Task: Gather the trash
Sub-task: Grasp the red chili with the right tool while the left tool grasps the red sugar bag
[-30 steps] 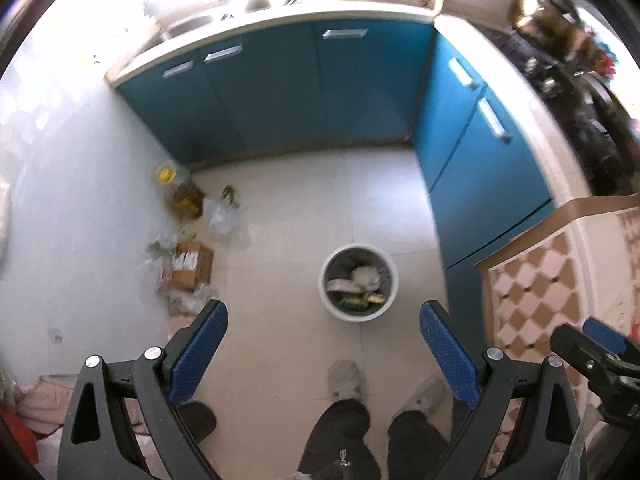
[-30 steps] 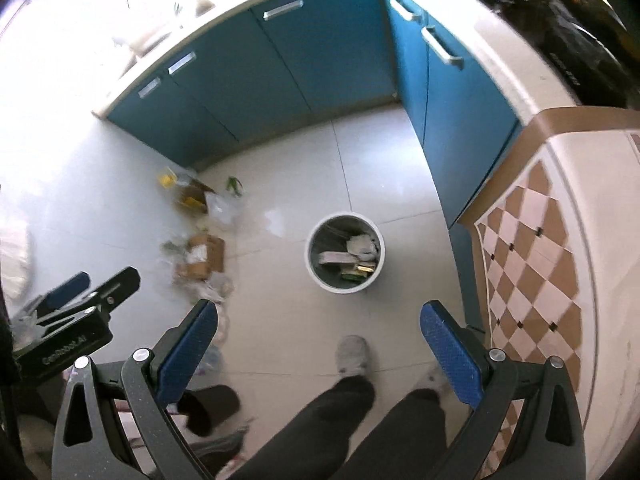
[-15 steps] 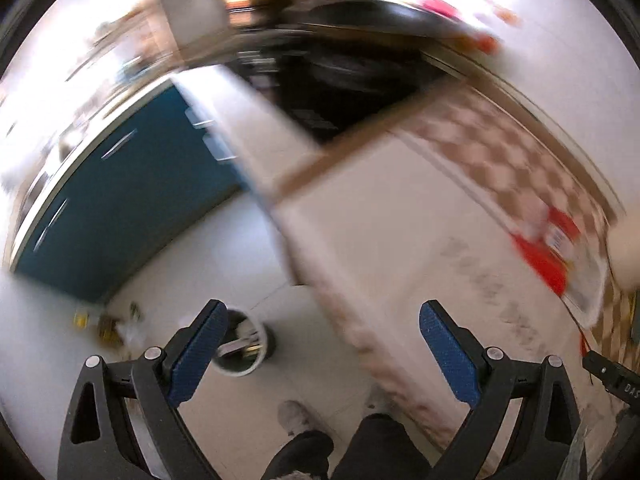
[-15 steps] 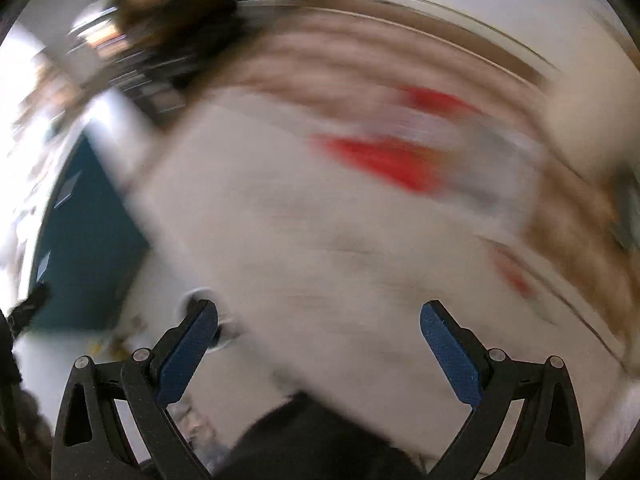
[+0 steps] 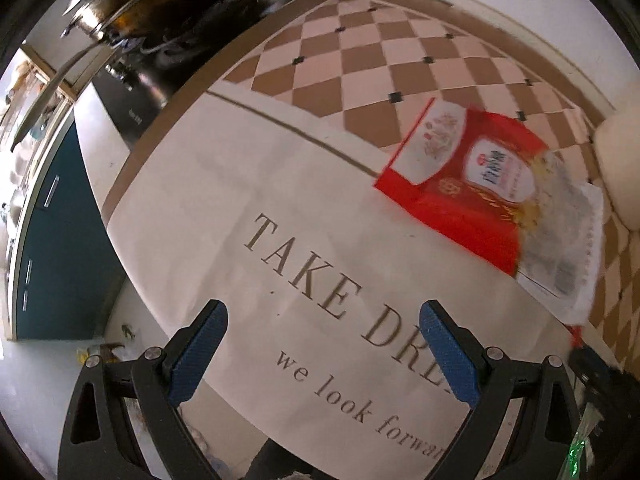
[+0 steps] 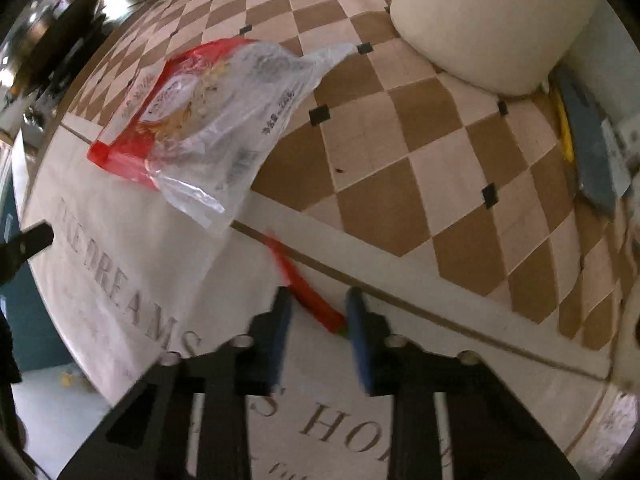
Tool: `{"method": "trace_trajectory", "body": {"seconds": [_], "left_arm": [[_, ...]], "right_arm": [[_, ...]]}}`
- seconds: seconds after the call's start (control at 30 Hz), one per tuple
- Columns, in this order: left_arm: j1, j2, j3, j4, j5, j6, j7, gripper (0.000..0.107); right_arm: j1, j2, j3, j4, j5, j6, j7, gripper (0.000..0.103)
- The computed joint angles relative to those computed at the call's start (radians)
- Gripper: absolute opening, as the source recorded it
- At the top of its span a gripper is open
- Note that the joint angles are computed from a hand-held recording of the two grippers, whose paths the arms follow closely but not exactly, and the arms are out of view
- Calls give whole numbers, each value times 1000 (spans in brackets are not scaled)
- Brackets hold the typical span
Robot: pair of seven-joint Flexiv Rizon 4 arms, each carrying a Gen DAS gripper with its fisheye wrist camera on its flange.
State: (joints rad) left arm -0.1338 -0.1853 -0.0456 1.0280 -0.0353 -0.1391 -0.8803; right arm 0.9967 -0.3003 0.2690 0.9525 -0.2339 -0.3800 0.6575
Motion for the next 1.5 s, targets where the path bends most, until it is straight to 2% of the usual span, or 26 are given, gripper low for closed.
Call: {"method": "trace_trajectory", "body": {"seconds": [0.07, 0.17, 0.27, 0.37, 0.47, 0.57, 0.6, 0.7, 0.87, 0.93, 1.03, 1.1, 1.2, 1.23, 1.27, 1.33, 1.5], "left_arm": [[-6, -16, -1, -11, 13, 0, -31, 98], [-8, -41, 1, -31, 17, 2, -81, 98], [-12, -75, 0, -70, 20, -19, -126, 98], [-19, -109, -2, -109, 19, -45, -163, 98], [-22, -144, -6, -157, 1, -77, -192, 98], [-27, -164, -11, -181, -23, -87, -198, 98], [-27, -170, -14, -186, -35, -89, -199, 98], [-23, -196, -28, -210, -93, -130, -206, 98], [-12, -238, -59, -225, -233, -226, -253, 97], [-23, -223, -65, -184, -262, -216, -252, 97], [-42, -189, -72, -116, -288, -153, -218, 93], [-67, -157, -74, -72, -273, -98, -183, 60], [-99, -155, -74, -83, -212, -47, -142, 31], [-106, -149, -71, -80, -199, -28, -137, 25], [-106, -152, -71, -88, -200, -31, -142, 1], [-99, -166, -72, -121, -216, -60, -164, 0], [-73, -135, -63, -138, -237, -23, -157, 0]], "right_arm": [[6, 8, 2, 12, -4, 6, 23, 11], [26, 53, 19, 48, 7, 0, 159, 11], [54, 91, 38, 67, -54, -27, 249, 11], [81, 77, 32, 18, -189, -77, 195, 11], [64, 52, 2, -19, -266, -92, 53, 11], [16, 54, -20, 20, -287, -45, -62, 11], [-11, 64, -21, 56, -271, 4, -80, 11], [-92, 102, -9, 168, -192, 127, -91, 11], [-148, 144, 23, 289, -139, 247, -52, 11], [-163, 156, 31, 326, -138, 289, -42, 11], [-176, 161, 38, 350, -144, 319, -44, 11], [-185, 171, 41, 375, -150, 353, -33, 11], [-193, 187, 49, 399, -154, 383, -5, 11], [-195, 195, 53, 407, -153, 385, 2, 11], [-196, 195, 55, 405, -152, 383, 7, 11], [-196, 196, 59, 403, -152, 378, 14, 11], [-185, 183, 61, 371, -167, 366, 29, 11]]}}
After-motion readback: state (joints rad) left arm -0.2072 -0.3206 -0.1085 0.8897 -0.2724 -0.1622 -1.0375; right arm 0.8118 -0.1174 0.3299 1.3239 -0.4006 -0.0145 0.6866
